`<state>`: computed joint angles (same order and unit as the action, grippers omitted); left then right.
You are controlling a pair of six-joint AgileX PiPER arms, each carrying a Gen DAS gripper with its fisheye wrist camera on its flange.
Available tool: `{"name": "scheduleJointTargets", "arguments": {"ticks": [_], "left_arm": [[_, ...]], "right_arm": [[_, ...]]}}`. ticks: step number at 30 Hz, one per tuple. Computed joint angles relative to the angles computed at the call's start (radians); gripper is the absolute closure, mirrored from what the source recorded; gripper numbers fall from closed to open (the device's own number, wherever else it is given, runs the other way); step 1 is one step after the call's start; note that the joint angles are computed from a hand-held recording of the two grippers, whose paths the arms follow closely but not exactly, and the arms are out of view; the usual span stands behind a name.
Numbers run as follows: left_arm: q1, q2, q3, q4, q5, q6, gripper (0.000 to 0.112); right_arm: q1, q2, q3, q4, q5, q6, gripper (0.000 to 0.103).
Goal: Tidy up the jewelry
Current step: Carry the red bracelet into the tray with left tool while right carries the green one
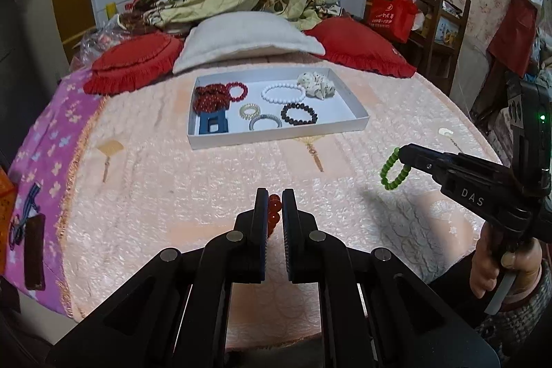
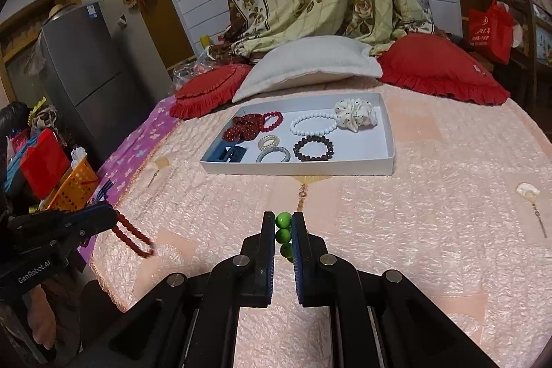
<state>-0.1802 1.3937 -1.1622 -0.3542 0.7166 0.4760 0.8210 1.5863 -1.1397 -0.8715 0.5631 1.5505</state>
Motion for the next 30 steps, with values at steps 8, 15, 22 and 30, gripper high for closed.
{"name": "scheduleJointTargets", "arguments": {"ticks": [8, 15, 22, 30], "left_arm": [[0.021, -0.013, -0.045, -0.061, 0.059, 0.047, 0.106], [0.017, 0.076, -0.182, -0.048, 0.124, 0.034, 0.106], [-0.010, 0.227, -0.400, 0.032, 0.173, -0.029, 0.106], [-0.046, 0.523, -0.825, 0.166, 0.319, -0.149, 0.106]], "right_arm": [[0.001, -0.038, 0.026, -0.018, 0.011, 0.026, 0.094], [-0.031, -0.041, 0.006, 0.018, 0.028, -0.049, 0.094], [-0.130, -0.021, -0.056, 0.145, 0.021, -0.250, 0.094], [-0.267, 0.052, -0.155, 0.326, 0.011, -0.480, 0.094]]}}
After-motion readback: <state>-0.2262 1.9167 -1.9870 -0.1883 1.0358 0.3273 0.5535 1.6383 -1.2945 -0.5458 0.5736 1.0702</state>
